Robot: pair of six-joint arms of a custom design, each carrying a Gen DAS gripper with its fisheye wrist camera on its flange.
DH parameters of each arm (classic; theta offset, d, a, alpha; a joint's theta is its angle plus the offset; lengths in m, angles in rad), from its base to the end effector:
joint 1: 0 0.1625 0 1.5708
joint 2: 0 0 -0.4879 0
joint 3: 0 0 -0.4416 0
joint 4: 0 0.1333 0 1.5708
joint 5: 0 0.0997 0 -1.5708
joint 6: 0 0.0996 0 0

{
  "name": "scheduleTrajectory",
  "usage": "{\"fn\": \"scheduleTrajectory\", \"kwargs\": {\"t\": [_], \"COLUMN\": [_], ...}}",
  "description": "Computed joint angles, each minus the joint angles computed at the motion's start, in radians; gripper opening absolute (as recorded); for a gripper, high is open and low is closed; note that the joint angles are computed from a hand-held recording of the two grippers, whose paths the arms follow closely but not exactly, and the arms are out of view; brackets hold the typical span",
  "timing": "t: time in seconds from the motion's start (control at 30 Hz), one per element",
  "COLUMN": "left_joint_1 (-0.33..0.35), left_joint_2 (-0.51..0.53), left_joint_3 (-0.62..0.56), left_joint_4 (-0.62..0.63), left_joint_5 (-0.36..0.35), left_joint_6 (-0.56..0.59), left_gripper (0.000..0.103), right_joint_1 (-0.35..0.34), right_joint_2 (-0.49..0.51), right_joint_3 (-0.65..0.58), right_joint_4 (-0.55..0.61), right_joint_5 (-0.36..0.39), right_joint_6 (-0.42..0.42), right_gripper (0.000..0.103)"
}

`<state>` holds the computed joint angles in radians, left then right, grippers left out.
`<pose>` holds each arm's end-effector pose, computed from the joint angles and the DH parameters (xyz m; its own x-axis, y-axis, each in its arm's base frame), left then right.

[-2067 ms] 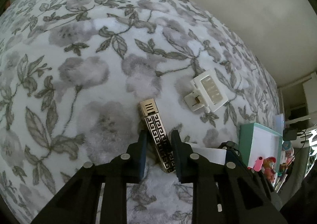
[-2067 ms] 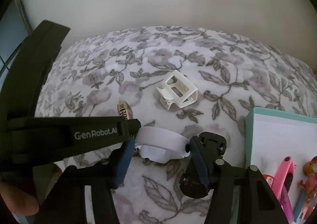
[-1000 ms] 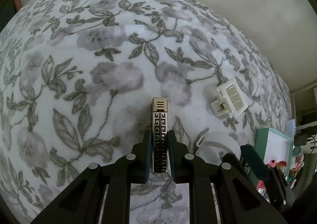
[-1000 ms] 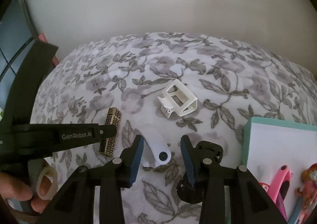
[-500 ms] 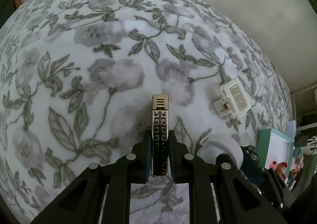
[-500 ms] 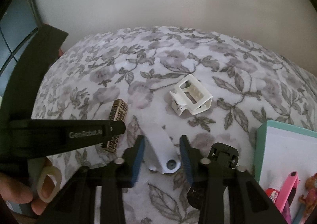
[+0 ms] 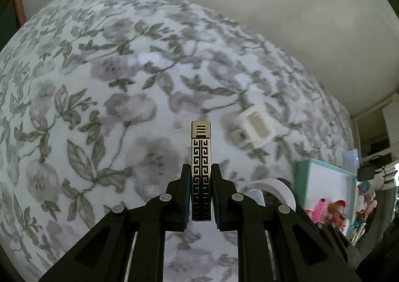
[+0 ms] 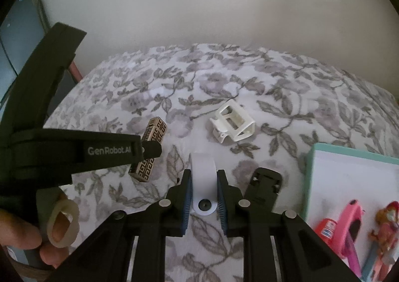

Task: Organize rigid objects
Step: 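Carry the bar into the tray with the left tool while the right tool carries the strap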

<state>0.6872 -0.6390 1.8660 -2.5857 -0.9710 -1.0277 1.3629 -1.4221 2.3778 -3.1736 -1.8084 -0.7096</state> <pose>-0.3595 -0.5402 -0.0636 -0.8701 -0.1622 -0.4654 0.0209 0.9313 -0.3636 0.0115 -0.4777 0.2672 -0.8065 -0.2511 0.5353 -0.4756 0.8134 -0.3350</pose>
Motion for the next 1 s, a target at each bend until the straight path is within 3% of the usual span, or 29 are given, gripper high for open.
{"fn": "scheduleTrajectory", "kwargs": {"t": [0.23, 0.5, 1.0], "left_joint_1": [-0.055, -0.1, -0.142], "left_joint_2": [0.046, 0.106, 0.233], "left_joint_3": [-0.059, -0.113, -0.24], "left_joint_4": [-0.035, -0.073, -0.083], "left_joint_5": [-0.011, -0.049, -0.103], "left_joint_6": [0.07, 0.147, 0.292], "left_gripper": [0.016, 0.016, 0.016], "right_joint_1": [-0.038, -0.084, -0.232], "right_joint_2": [-0.108, -0.189, -0.235], "right_joint_3": [0.002, 0.0, -0.042], "right_joint_4": [0.01, -0.033, -0.14], "right_joint_5": [0.015, -0.008, -0.06], "right_joint_6": [0.082, 0.111, 0.207], "right_gripper": [0.02, 0.021, 0.021]}}
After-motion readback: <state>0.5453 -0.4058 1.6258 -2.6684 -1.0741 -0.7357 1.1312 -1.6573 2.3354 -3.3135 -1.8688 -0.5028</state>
